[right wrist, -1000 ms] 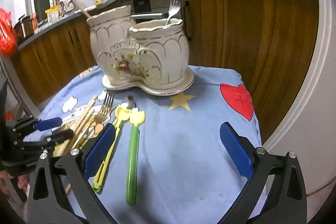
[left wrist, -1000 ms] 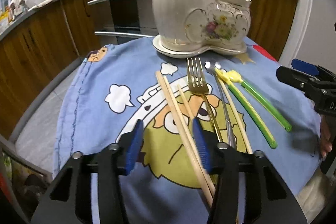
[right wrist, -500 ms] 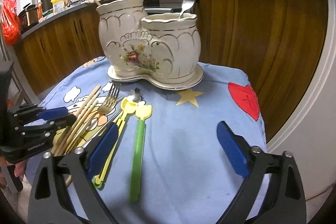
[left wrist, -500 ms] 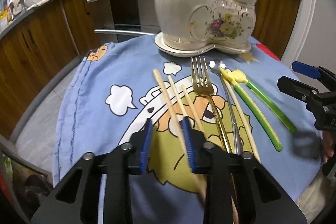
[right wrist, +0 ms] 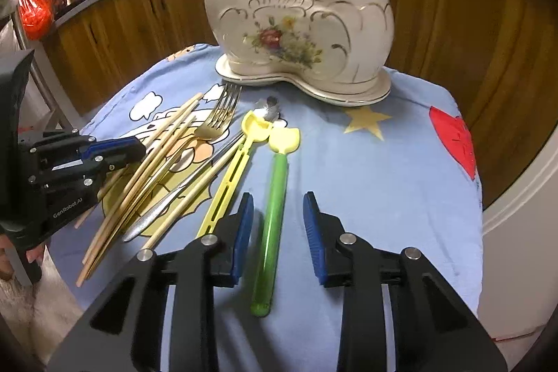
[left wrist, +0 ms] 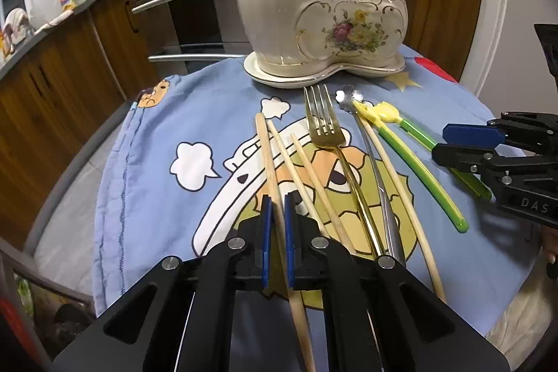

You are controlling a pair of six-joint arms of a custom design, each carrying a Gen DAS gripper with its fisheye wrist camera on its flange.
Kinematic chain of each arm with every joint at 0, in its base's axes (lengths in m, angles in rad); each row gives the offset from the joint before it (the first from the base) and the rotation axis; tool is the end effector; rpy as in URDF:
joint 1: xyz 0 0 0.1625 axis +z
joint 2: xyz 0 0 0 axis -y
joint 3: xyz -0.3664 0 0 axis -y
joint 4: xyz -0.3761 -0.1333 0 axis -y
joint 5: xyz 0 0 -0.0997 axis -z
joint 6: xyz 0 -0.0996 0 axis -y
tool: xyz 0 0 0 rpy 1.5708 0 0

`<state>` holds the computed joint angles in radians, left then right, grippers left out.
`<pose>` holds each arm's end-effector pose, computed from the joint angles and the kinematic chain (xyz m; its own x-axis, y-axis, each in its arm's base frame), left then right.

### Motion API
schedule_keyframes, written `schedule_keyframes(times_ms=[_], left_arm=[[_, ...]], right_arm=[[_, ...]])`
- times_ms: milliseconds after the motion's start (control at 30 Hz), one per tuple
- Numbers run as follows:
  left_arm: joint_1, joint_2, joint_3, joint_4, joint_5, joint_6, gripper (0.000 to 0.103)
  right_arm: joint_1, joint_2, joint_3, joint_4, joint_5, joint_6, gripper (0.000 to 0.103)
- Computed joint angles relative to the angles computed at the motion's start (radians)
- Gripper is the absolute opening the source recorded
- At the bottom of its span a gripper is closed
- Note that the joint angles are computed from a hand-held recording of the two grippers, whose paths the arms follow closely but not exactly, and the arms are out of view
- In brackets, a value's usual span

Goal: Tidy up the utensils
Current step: 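Grasp another wooden chopstick with the left tool while the right tool grasps the green-handled spoon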

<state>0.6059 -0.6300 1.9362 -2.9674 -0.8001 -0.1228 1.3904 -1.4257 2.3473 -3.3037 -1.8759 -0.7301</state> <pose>-0.2957 -0.4514 -0.0468 -0.5571 0.4803 -0.6775 0.7561 0.6308 -0.1746 0.0267 -0.4297 0.2323 -0.7524 -0.1646 0.6378 -0.5077 0.7618 -0.4024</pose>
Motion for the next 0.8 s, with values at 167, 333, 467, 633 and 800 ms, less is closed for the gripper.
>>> schedule_keyframes(times_ms=[167,333,467,633,800], left_arm=[[-0.002,0.014,-0.006,-0.018,0.012,0.014,0.008],[0.007,0.006,0.005,-0.046,-0.012,0.028,0.008],[0.021,-0.007,0.015,-0.068,-0.036,0.024,0.007],[0.028,-0.029,0.041,-0.142,-0.057,0.030,0.006],[0.016,-0.047,0.077,-0.267,-0.097,0.081,0.006]], right_arm=[[0.014,0.047,-0.016,-0.052,-0.024,-0.027,0.016],[0.013,0.044,-0.015,-0.047,-0.018,-0.032,0.010],[0.006,0.022,-0.001,-0.061,0.018,-0.019,0.009],[-0.017,-0.051,0.028,-0.060,0.110,0.006,0.009],[-0.045,-0.118,0.056,-0.070,0.233,0.028,0.009]])
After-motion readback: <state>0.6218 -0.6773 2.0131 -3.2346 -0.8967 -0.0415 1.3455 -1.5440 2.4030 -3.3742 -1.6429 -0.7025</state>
